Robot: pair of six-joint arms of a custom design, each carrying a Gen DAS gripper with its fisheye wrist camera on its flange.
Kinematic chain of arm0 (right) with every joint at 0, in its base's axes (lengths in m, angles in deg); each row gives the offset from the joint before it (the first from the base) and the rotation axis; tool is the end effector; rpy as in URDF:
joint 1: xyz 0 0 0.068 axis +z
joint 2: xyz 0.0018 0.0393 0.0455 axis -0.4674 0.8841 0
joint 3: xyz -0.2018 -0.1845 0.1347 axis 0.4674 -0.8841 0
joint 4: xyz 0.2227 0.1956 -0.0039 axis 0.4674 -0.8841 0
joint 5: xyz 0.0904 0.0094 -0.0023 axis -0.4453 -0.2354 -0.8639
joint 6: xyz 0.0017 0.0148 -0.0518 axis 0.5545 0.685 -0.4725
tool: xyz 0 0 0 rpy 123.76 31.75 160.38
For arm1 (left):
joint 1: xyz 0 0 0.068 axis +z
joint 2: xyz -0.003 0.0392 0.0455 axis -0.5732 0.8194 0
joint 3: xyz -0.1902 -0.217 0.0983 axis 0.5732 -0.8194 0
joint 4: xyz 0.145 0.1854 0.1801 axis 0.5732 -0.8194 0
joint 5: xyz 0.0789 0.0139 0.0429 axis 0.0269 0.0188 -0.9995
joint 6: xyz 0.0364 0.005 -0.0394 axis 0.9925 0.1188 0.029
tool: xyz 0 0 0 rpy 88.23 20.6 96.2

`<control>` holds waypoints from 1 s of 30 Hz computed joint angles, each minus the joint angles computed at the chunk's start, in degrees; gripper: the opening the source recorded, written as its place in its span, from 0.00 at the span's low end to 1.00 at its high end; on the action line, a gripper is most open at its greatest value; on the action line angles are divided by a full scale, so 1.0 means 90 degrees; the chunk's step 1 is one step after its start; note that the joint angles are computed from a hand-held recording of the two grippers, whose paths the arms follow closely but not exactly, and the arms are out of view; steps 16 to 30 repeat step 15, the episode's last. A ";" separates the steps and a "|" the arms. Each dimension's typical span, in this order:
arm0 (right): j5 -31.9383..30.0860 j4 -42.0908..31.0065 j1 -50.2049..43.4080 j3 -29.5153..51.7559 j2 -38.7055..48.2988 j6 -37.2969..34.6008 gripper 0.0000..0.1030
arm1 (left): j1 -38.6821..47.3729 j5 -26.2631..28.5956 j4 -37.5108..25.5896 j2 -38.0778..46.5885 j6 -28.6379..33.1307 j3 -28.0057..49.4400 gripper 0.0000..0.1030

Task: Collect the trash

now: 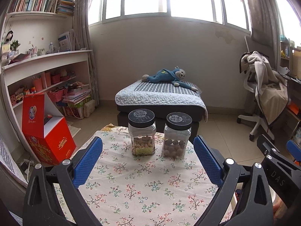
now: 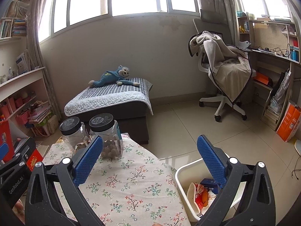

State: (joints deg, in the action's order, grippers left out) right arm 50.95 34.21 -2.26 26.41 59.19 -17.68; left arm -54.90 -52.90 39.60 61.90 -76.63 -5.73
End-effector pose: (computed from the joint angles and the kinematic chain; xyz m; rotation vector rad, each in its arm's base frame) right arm 0.3072 0.1271 0.2000 0.2966 1.9760 0.0006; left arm 0.3082 -0.0958 0.2206 -0.0653 1.9834 0.1218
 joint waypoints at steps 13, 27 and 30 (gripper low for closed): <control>0.0192 0.0168 0.0085 -0.0055 -0.0034 -0.0153 0.93 | 0.0013 0.0027 -0.0305 0.0031 -0.0183 0.0163 0.92; 0.0268 0.0216 0.0117 -0.0066 -0.0028 -0.0207 0.93 | 0.0025 0.0067 -0.0311 0.0017 -0.0235 0.0156 0.93; 0.0268 0.0216 0.0117 -0.0066 -0.0028 -0.0207 0.93 | 0.0025 0.0067 -0.0311 0.0017 -0.0235 0.0156 0.93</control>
